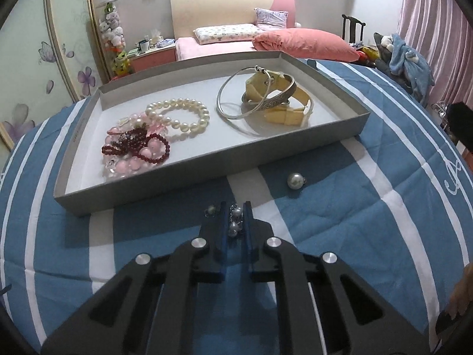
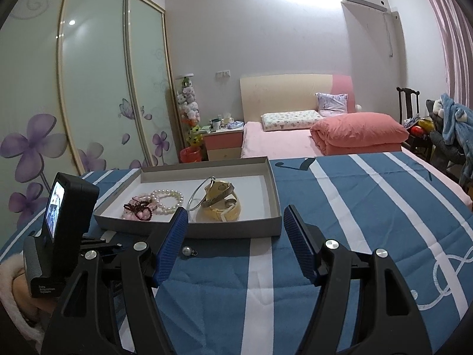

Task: Organize jewelry
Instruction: 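Move the left tool down and grasp the silver drop earring, then grasp the pearl stud earring with the right tool while the left tool holds the drop earring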

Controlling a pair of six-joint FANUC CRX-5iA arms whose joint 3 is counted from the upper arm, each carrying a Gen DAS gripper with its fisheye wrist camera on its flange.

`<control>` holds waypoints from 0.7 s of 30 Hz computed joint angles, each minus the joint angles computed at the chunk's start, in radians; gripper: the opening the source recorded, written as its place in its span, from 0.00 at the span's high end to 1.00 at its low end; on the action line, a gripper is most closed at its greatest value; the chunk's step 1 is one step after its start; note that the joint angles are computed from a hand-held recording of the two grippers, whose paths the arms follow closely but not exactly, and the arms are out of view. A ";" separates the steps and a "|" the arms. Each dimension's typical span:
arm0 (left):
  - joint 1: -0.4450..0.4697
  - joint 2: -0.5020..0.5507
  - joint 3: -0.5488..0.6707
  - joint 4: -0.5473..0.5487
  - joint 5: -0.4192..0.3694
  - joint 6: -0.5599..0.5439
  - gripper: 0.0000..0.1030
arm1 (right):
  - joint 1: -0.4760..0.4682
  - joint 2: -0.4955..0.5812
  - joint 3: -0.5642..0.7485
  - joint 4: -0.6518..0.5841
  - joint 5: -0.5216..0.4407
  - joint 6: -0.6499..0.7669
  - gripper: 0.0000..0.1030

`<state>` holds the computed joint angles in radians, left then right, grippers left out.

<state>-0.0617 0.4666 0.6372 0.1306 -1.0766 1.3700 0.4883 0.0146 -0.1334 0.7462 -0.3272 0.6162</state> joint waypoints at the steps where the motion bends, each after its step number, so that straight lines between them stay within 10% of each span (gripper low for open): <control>1: 0.005 0.000 -0.004 0.014 0.002 0.000 0.91 | 0.000 0.000 0.000 -0.001 -0.001 0.002 0.34; 21: 0.165 -0.141 -0.178 -0.019 0.082 0.085 0.93 | 0.069 0.141 0.331 -0.540 -0.357 0.593 0.35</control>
